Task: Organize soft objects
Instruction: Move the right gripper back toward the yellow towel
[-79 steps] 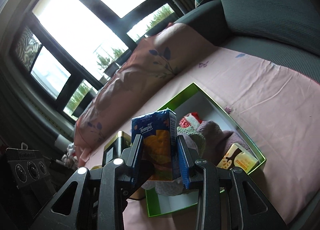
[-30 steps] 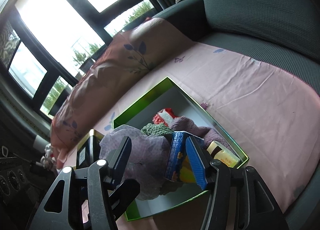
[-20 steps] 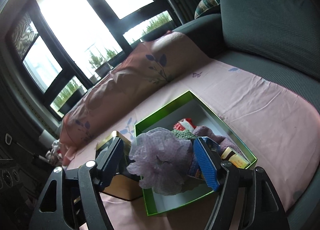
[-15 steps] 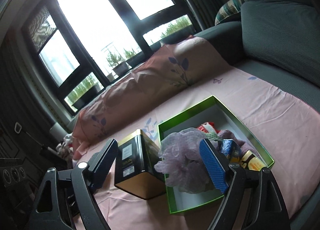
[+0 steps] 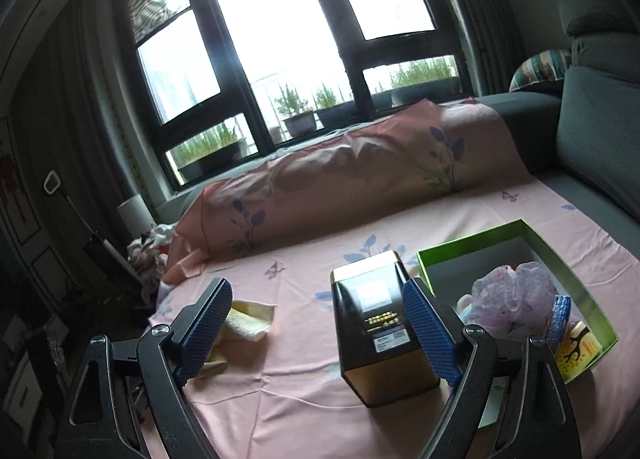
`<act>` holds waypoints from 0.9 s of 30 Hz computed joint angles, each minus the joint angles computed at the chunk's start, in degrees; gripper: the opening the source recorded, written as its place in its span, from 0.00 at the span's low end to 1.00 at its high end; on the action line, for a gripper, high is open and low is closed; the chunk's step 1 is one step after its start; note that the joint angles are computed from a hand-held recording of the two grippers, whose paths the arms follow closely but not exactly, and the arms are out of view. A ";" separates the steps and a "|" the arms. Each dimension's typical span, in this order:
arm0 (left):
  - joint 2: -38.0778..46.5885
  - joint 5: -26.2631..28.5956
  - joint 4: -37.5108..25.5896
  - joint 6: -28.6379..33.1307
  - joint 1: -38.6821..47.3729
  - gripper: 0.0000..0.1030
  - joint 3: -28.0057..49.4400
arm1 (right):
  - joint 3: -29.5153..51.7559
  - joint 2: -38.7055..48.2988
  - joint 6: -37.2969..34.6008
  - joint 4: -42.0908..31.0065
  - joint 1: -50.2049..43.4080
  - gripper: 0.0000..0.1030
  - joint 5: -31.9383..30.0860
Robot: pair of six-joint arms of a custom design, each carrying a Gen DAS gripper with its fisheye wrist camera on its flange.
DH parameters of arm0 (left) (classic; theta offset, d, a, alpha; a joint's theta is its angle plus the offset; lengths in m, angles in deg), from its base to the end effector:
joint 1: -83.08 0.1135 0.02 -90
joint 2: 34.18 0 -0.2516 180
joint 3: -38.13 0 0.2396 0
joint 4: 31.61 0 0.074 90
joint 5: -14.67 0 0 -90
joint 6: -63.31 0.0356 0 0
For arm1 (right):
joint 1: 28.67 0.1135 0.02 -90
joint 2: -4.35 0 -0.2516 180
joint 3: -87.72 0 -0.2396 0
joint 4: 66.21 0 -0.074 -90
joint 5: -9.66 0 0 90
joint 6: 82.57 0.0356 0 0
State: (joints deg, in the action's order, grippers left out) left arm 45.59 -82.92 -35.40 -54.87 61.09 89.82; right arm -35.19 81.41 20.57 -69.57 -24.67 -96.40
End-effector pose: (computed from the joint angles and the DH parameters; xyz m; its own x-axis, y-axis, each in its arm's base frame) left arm 0.2610 -0.1003 0.1906 -0.5577 -0.2796 -0.7815 0.0043 0.9406 -0.3396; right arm 0.2868 0.0299 0.2340 -0.4576 0.1870 -0.8693 -0.2222 0.9226 0.3154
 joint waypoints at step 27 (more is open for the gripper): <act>8.02 6.82 -5.49 -3.73 17.14 0.86 2.12 | 45.02 44.92 -1.16 -20.72 22.30 0.85 4.88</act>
State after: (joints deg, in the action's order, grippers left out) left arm 53.60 -76.10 -40.89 -58.61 78.24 91.94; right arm 9.83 126.33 19.41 -90.29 -2.37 -91.52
